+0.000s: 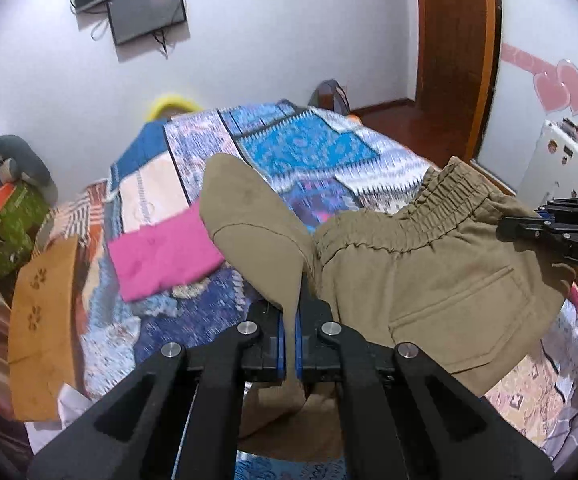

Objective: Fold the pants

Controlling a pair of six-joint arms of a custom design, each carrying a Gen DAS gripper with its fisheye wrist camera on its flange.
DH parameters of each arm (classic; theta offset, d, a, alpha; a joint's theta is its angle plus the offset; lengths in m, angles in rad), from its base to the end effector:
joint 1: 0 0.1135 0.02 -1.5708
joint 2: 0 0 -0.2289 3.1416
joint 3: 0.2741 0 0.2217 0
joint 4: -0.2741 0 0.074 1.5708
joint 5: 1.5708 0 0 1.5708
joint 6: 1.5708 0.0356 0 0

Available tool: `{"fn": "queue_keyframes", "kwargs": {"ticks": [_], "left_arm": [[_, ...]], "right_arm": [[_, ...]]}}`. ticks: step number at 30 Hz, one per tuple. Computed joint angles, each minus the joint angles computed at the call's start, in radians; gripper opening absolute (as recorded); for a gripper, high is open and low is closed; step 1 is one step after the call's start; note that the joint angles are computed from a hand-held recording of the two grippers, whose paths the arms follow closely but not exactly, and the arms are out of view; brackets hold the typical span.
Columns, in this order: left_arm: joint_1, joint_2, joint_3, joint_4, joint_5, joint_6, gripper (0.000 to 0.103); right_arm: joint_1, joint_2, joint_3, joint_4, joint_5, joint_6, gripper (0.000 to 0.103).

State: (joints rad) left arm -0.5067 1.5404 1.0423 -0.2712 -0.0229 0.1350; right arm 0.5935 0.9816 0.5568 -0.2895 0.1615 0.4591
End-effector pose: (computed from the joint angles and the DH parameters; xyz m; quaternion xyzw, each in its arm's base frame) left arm 0.2696 -0.1487 0.2168 0.2861 0.8751 -0.0617 0.3853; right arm 0.1644 0.1040 0.1990 -0.0275 0.9069 0.1445 0.3948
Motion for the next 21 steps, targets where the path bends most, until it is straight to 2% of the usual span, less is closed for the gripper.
{"fn": "queue_keyframes", "kwargs": {"ticks": [5, 11, 21], "left_arm": [[0.058, 0.009, 0.088, -0.019, 0.019, 0.015, 0.002], [0.15, 0.09, 0.23, -0.029, 0.042, 0.04, 0.002], [0.272, 0.425, 0.663, -0.087, 0.053, 0.037, 0.002]], "right_arm": [[-0.007, 0.094, 0.124, 0.009, 0.016, -0.064, 0.01], [-0.043, 0.296, 0.327, 0.061, 0.008, -0.157, 0.01], [-0.083, 0.707, 0.719, 0.137, -0.009, -0.247, 0.01]]}}
